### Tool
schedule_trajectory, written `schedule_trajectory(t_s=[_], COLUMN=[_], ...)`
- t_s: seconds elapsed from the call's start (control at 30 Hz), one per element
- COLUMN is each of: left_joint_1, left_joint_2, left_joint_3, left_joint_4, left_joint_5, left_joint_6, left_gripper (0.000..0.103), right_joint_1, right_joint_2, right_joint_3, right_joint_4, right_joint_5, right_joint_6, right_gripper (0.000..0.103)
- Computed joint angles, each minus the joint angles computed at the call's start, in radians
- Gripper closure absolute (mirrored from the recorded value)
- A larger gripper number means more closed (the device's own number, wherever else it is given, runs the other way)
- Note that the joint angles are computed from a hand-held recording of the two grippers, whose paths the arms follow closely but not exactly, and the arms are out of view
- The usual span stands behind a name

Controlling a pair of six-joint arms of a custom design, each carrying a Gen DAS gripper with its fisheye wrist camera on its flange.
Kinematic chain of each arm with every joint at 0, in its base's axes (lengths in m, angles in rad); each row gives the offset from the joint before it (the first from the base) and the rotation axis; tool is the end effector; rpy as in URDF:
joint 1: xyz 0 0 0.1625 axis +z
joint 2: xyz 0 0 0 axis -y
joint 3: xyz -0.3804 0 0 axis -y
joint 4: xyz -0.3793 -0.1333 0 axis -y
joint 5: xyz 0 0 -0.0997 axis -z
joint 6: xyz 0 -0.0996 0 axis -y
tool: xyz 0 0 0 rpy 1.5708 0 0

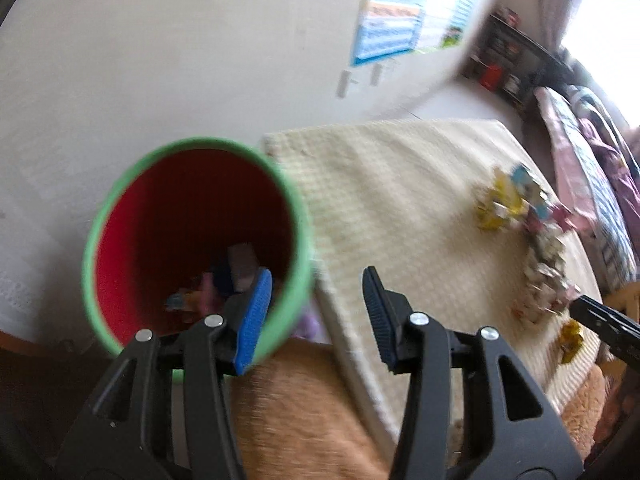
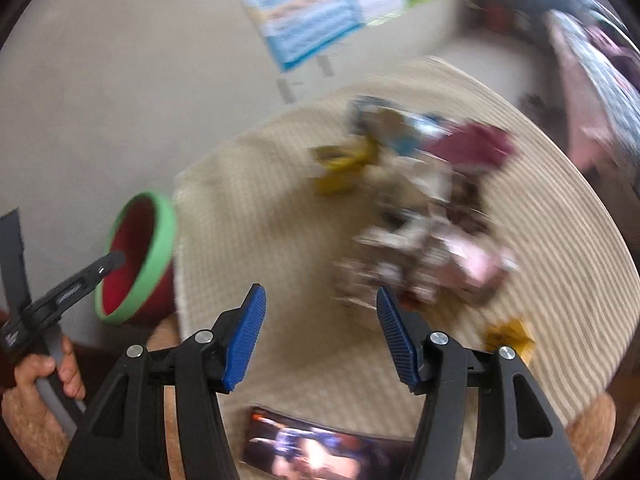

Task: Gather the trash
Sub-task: 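Grasp the crumpled newspaper with the left tool while the right tool approaches the pink-white wrapper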

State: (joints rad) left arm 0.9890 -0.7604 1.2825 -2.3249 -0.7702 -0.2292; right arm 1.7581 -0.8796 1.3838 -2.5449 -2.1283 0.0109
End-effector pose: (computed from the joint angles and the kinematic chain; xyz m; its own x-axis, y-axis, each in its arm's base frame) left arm -0.2231 -0.7119 0.1910 -0.7763 0.0536 -0.6280 0.3680 0.8474 -0.3826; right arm 0.2099 -0.6745 0.2421 -0.8801 0.0869 0.4668 -0.1564 0.8751 -0.4579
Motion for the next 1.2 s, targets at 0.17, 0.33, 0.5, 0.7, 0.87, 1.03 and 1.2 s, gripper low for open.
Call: schedule_trajectory(t_s=[0.17,0.33,0.5,0.7,0.87,1.03,1.2], left_joint_1=[-0.039,-0.059,-0.084,-0.094,-0.085,-0.081,-0.071], left_joint_2=[0.070,0.130,0.249,0.448,0.489,0.404,0.287], left_joint_3=[-0.048,-0.109,-0.240,-0.488,-0.532,-0.430,-0.279], left_joint_4=[0.031,0.090,0.164,0.330,0.397,0.354,0.284], left_joint_5=[-0.073,-0.179,-0.264,-0.273,-0.289,-0.289,-0.223], left_joint_6=[0.073,0.098,0.181,0.233,0.214,0.194,0.159], left_gripper=[0.058,0.047,0.040,0.036,0.068,0.069,0.069], right_joint_1=[-0.032,-0.064,-0.101,-0.117,-0.128,-0.130,-0.122], right_joint_2=[-0.061,-0.098,-0.151,-0.197,-0.225,-0.221,-0.179], right_joint_3=[0.053,0.084,0.144,0.188,0.216,0.217,0.158], right_joint_4=[-0.058,-0.107,-0.142,-0.145,-0.149,-0.145,-0.100], right_joint_5=[-0.030,-0.043,-0.027,-0.015,-0.013,0.002,0.015], right_joint_6=[0.052,0.069,0.124,0.150,0.166,0.166,0.106], right_gripper=[0.047,0.043,0.043,0.043,0.043,0.043,0.042])
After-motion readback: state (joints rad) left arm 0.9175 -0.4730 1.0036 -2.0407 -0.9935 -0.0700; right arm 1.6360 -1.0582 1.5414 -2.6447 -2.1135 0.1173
